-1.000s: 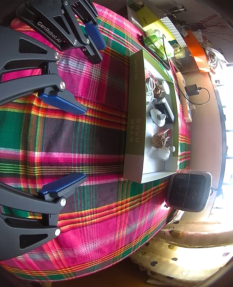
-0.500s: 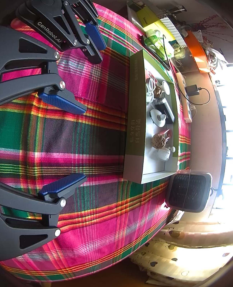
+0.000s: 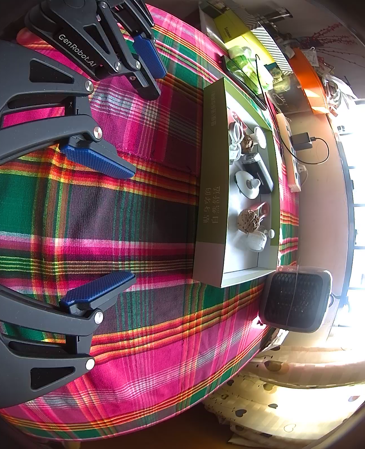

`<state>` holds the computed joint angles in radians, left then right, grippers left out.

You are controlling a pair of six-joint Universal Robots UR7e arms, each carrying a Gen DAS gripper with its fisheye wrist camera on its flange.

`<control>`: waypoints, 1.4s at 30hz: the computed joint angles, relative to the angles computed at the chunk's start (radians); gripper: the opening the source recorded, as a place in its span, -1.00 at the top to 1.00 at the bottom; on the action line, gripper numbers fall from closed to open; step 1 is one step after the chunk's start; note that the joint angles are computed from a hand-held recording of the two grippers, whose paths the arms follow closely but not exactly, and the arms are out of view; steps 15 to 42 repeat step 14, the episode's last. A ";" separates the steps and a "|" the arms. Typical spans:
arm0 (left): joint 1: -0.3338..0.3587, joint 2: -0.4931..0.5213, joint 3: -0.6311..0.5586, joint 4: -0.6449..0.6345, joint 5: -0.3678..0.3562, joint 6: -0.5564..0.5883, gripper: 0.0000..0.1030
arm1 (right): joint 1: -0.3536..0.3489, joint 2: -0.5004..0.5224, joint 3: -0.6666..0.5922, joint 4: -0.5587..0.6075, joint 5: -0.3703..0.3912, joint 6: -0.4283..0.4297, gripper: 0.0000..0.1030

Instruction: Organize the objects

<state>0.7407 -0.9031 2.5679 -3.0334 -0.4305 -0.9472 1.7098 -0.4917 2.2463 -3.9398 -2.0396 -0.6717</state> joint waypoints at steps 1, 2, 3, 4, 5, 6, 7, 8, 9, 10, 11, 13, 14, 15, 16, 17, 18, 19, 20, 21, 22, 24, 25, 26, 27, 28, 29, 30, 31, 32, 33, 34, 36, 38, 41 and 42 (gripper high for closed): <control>0.000 -0.001 0.000 0.001 0.000 0.000 0.41 | 0.000 0.000 0.000 0.000 0.000 0.000 -0.35; 0.000 -0.001 0.000 0.002 0.000 -0.001 0.41 | 0.000 0.000 0.000 0.000 0.000 0.000 -0.35; 0.000 -0.002 0.000 0.001 0.000 0.000 0.41 | 0.000 0.000 0.000 0.000 0.000 0.000 -0.35; 0.000 -0.001 0.000 0.002 0.000 -0.001 0.41 | 0.000 0.000 0.000 0.000 0.000 0.000 -0.35; 0.000 -0.001 0.000 0.002 0.000 -0.001 0.41 | 0.000 0.000 0.000 0.000 0.000 0.000 -0.35; 0.000 -0.001 -0.001 0.004 0.000 -0.002 0.41 | 0.000 0.000 0.000 0.000 0.000 0.000 -0.35; -0.001 -0.001 -0.001 0.005 0.000 -0.002 0.41 | 0.000 0.000 0.000 0.000 0.000 0.000 -0.35; -0.001 -0.001 -0.001 0.005 0.000 -0.003 0.41 | 0.000 0.000 0.000 0.000 0.000 0.000 -0.35; -0.001 -0.002 -0.001 0.005 0.000 -0.002 0.41 | 0.000 0.000 0.000 0.000 0.000 0.000 -0.35; -0.001 -0.002 -0.001 0.005 0.000 -0.002 0.41 | 0.000 0.000 0.000 0.000 0.000 0.000 -0.35; -0.001 -0.002 -0.001 0.005 0.000 -0.002 0.41 | 0.000 0.000 0.000 0.000 0.000 0.000 -0.35; -0.001 -0.001 -0.001 0.005 0.000 -0.002 0.41 | 0.000 0.000 0.000 0.000 0.000 0.000 -0.35; -0.001 -0.001 -0.001 0.005 0.000 -0.002 0.41 | 0.000 0.000 0.000 0.000 0.000 0.000 -0.35; -0.001 -0.001 -0.001 0.005 0.000 -0.002 0.41 | 0.000 0.000 0.000 0.000 0.000 0.000 -0.35; -0.001 -0.001 -0.001 0.005 0.000 -0.002 0.41 | 0.000 0.000 0.000 0.000 0.000 0.000 -0.35; -0.001 -0.001 -0.001 0.005 0.000 -0.002 0.41 | 0.000 0.000 0.000 0.000 0.000 0.000 -0.35; -0.001 -0.001 -0.001 0.005 0.000 -0.002 0.41 | 0.000 0.000 0.000 0.000 0.000 0.000 -0.35; -0.001 -0.001 -0.001 0.005 0.000 -0.002 0.41 | 0.000 0.000 0.000 0.000 0.000 0.000 -0.35; -0.001 -0.001 -0.001 0.005 0.000 -0.002 0.41 | 0.000 0.000 0.000 0.000 0.000 0.000 -0.35; -0.001 -0.001 -0.001 0.005 0.000 -0.002 0.41 | 0.000 0.000 0.000 0.000 0.000 0.000 -0.35; -0.001 -0.001 -0.001 0.005 0.000 -0.002 0.41 | 0.000 0.000 0.000 0.000 0.000 0.000 -0.35; -0.001 -0.001 -0.001 0.005 0.000 -0.002 0.41 | 0.000 0.000 0.000 0.000 0.000 0.000 -0.35; -0.001 -0.001 -0.001 0.005 0.000 -0.002 0.41 | 0.000 0.000 0.000 0.000 0.000 0.000 -0.35; -0.001 -0.001 -0.001 0.005 0.000 -0.002 0.41 | 0.000 0.000 0.000 0.000 0.000 0.000 -0.35; -0.001 -0.001 -0.001 0.005 0.000 -0.002 0.41 | 0.000 0.000 0.000 0.000 0.000 0.000 -0.35; -0.001 -0.001 -0.001 0.005 0.000 -0.002 0.41 | 0.000 0.000 0.000 0.000 0.000 0.000 -0.35; -0.001 -0.001 -0.001 0.005 0.000 -0.002 0.41 | 0.000 0.000 0.000 0.000 0.000 0.000 -0.35; -0.001 -0.001 -0.001 0.005 0.000 -0.002 0.41 | 0.000 0.000 0.000 0.000 0.000 0.000 -0.35; -0.001 -0.001 -0.001 0.005 0.000 -0.002 0.41 | 0.000 0.000 0.000 0.000 0.000 0.000 -0.35; -0.001 -0.001 -0.001 0.005 0.000 -0.002 0.41 | 0.000 0.000 0.000 0.000 0.000 0.000 -0.35; -0.001 -0.001 -0.001 0.005 0.000 -0.002 0.41 | 0.000 0.000 0.000 0.000 0.000 0.000 -0.35; -0.001 -0.001 -0.001 0.005 0.000 -0.002 0.41 | 0.000 0.000 0.000 0.000 0.000 0.000 -0.35; -0.001 -0.001 -0.001 0.005 0.000 -0.002 0.41 | 0.000 0.000 0.000 0.000 0.000 0.000 -0.35; -0.001 -0.001 -0.001 0.005 0.000 -0.002 0.41 | 0.000 0.000 0.000 0.000 0.000 0.000 -0.35; -0.001 -0.001 -0.001 0.005 0.000 -0.002 0.41 | 0.000 0.000 0.000 0.000 0.000 0.000 -0.35; -0.001 -0.001 -0.001 0.005 0.000 -0.002 0.41 | 0.000 0.000 0.000 0.000 0.000 0.000 -0.35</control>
